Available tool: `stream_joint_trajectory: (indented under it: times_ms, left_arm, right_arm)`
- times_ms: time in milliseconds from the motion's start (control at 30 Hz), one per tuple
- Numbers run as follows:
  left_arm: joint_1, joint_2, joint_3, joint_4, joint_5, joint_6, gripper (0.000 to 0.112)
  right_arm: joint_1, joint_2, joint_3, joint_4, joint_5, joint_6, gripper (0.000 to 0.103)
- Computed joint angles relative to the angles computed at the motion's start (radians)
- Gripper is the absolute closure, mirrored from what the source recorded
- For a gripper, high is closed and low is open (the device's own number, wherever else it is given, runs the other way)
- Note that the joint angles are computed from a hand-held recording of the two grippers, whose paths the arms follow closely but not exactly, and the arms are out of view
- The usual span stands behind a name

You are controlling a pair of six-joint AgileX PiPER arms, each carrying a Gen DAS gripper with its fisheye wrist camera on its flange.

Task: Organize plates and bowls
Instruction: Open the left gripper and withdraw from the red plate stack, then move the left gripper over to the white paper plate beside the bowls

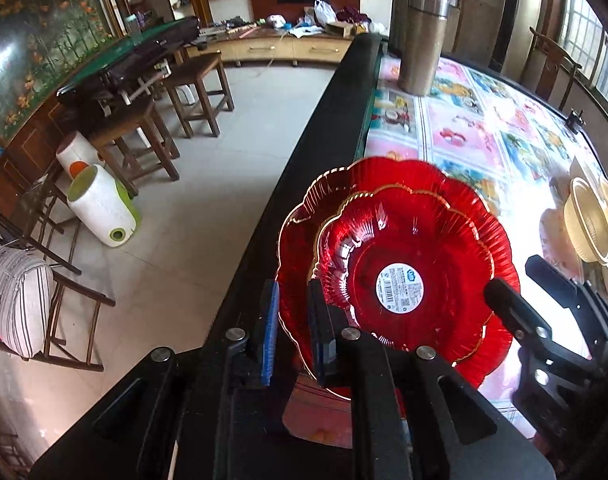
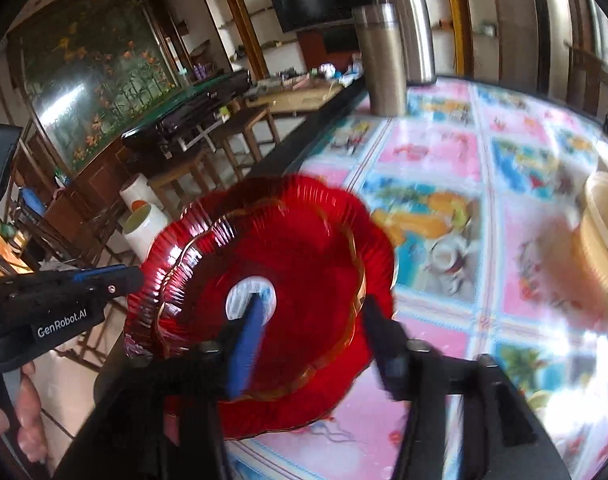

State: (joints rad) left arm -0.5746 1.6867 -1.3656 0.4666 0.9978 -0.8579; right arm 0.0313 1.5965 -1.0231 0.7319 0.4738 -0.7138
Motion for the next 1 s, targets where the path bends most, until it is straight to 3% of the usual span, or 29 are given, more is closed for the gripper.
stream_joint_trajectory:
  times_ms: [100,167,267,367,433,500,767,1000]
  left_arm:
    - [-0.033,-0.029,0.013,0.031,-0.007,-0.041,0.100]
    - [-0.077,-0.042,0.012,0.073,-0.009,-0.077,0.100]
    - [-0.180,-0.020,-0.022,0.188,0.022,-0.160,0.099]
    - [-0.269,0.040,-0.091,0.273,0.057,-0.195,0.086]
    - [-0.315,0.094,-0.154,0.299,0.072,-0.193,0.068]
    - [-0.355,0.142,-0.217,0.313,0.090,-0.181,0.063]
    - [-0.443,0.381,-0.573,0.247,0.121,-0.059,0.063]
    - [-0.465,0.633,-1.004,0.025,0.216,0.127,0.060]
  right_arm:
    - [-0.034,-0.034,0.010,0.128,0.039,-0.174,0.039]
    - [-0.102,-0.065,0.028,0.290,0.093,-0.346,0.039]
    - [-0.210,-0.111,0.075,0.519,0.099,-0.560,0.036]
    - [-0.356,-0.133,0.121,0.732,0.186,-0.778,0.026]
    - [-0.430,-0.140,0.144,0.798,0.223,-0.863,0.025]
    - [-0.506,-0.142,0.163,0.837,0.253,-0.939,0.025]
    - [-0.821,-0.121,0.147,0.807,0.398,-1.026,0.023]
    - [-1.076,-0.042,0.075,0.775,0.529,-1.058,0.022]
